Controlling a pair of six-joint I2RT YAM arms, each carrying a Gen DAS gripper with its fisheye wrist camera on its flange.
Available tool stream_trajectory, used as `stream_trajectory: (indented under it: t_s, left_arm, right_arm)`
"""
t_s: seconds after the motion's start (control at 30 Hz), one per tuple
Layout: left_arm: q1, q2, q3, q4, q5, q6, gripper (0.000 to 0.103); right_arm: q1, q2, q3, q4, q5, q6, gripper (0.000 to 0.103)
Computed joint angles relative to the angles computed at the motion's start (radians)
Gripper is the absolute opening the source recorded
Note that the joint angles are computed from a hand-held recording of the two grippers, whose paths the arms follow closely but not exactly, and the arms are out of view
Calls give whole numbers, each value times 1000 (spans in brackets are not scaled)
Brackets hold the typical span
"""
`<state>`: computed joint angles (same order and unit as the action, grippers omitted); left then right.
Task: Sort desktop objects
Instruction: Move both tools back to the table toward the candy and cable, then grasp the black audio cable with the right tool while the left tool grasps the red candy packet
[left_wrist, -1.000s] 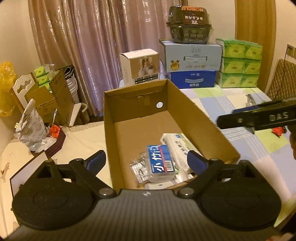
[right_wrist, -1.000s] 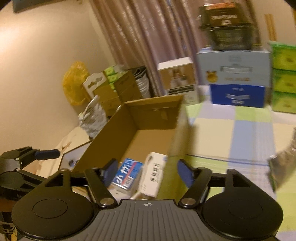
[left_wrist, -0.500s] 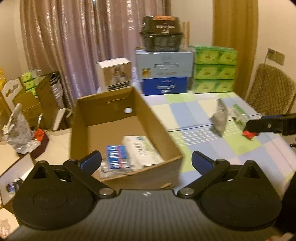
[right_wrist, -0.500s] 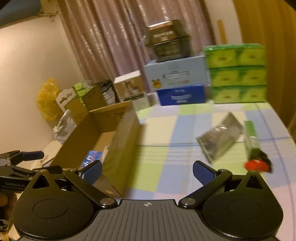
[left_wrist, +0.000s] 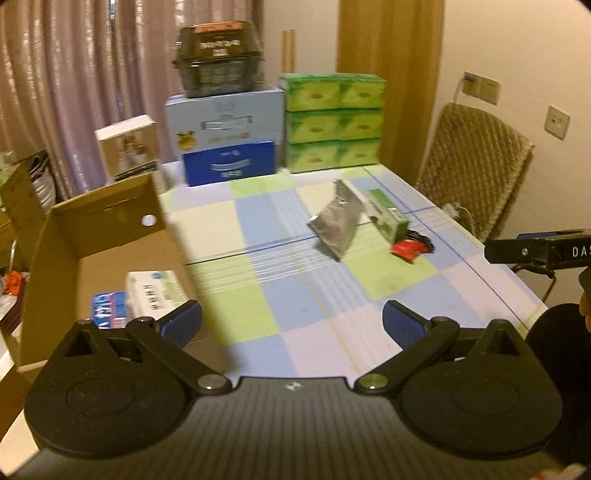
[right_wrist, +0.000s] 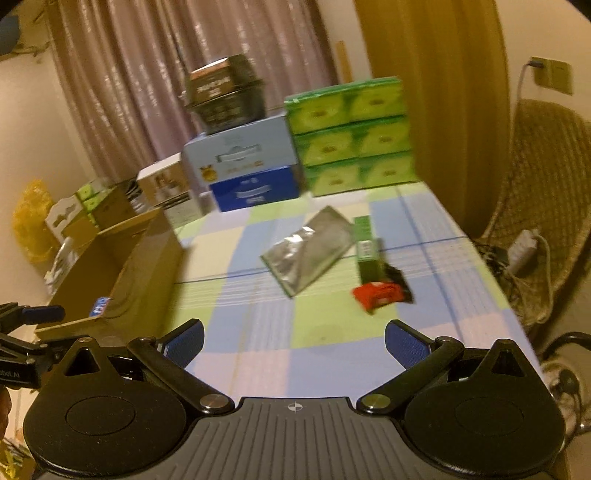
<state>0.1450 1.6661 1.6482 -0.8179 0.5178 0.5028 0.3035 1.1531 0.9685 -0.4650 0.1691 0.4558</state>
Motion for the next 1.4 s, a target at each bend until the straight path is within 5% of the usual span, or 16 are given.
stream_trajectory:
  t_s: [0.43,0.63,0.97,1.1,1.4]
  left_arm:
    - [-140,0,-37,12,-47,-33,102]
    - [-207,43,-9,-3,-78,-32,102]
    - [-347,198,113,28,-131,-33,102]
    - [-403,277,157,91,-164,-11,94]
    - [-460,579,498,-21,-142,5,93]
  right_arm:
    - [-142,-102,-63,-9,-48,-33,101]
    - [-257,-58,-16,-49,-120,-143,101]
    - [-458,135,68,1,-245,-363,101]
    - [-506,253,99,47,-285,-426,101]
    - [-535,514,207,139,-365,-481,101]
